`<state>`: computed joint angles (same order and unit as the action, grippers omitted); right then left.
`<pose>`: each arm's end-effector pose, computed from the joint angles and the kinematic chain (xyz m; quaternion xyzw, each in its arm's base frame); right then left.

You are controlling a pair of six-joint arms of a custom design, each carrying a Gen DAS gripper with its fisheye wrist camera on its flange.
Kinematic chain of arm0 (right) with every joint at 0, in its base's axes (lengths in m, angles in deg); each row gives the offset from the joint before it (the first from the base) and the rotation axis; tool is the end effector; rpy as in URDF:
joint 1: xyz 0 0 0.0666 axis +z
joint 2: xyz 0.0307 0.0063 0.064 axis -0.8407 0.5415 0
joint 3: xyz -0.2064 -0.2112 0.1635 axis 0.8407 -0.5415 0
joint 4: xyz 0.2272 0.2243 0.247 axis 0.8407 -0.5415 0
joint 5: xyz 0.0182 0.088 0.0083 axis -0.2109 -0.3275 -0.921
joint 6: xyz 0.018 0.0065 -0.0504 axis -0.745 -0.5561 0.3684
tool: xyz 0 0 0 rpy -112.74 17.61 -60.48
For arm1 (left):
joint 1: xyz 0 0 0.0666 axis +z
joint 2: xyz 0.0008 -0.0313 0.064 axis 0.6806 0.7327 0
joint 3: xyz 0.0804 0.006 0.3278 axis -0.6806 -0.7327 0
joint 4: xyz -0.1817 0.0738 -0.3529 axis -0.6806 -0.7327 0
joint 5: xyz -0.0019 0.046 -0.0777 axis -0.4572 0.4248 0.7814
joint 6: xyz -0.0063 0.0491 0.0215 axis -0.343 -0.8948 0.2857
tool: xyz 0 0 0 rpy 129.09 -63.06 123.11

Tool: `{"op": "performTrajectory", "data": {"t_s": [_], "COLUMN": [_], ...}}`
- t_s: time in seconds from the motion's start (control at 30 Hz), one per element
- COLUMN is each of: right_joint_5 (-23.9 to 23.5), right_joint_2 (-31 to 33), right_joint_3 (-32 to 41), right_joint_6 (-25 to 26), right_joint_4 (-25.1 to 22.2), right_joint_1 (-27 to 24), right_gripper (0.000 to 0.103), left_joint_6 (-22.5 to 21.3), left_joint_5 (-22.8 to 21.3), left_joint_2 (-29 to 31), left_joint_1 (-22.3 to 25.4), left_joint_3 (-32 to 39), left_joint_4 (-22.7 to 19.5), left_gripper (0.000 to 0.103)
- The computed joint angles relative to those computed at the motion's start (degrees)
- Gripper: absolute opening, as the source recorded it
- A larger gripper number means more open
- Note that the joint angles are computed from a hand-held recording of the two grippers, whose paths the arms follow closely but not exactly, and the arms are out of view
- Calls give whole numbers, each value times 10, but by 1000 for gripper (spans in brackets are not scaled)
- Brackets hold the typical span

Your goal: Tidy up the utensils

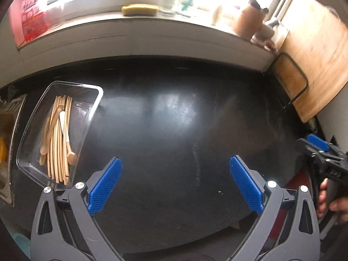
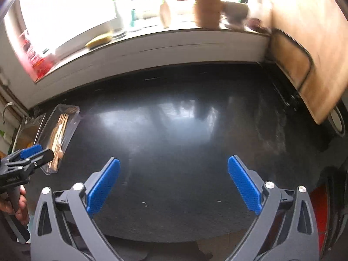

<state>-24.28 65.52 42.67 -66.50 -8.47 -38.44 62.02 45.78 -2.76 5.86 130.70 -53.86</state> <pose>0.4703 0.1628 0.4794 -0.1419 0.9401 0.1020 0.2925 0.4004 -0.2896 0.4749 -0.1289 0.9512 -0.0577 0.2743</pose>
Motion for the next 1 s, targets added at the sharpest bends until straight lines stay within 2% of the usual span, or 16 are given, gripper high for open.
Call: {"op": "performTrajectory", "data": {"t_s": [0.17, 0.3, 0.63, 0.77, 1.0], "right_joint_5": [-35, -71, -120, -130, -134], "right_joint_2": [-13, -13, 10, 20, 36], "right_joint_3": [-9, -5, 23, 34, 52], "right_joint_6": [26, 69, 112, 128, 141], "right_joint_4": [-6, -16, -27, -33, -42], "right_joint_1": [-52, -85, -123, -125, -119], "right_gripper": [96, 96, 96, 96, 96], "left_joint_6": [42, 66, 93, 107, 123], "left_joint_5": [-20, -39, -65, -74, -75], "left_joint_2": [66, 119, 212, 224, 218], "left_joint_1": [-28, -45, -66, -70, -68], "left_joint_3": [77, 141, 271, 290, 279], "left_joint_4": [-47, -79, -144, -157, -161], "left_gripper": [97, 97, 97, 97, 97]}}
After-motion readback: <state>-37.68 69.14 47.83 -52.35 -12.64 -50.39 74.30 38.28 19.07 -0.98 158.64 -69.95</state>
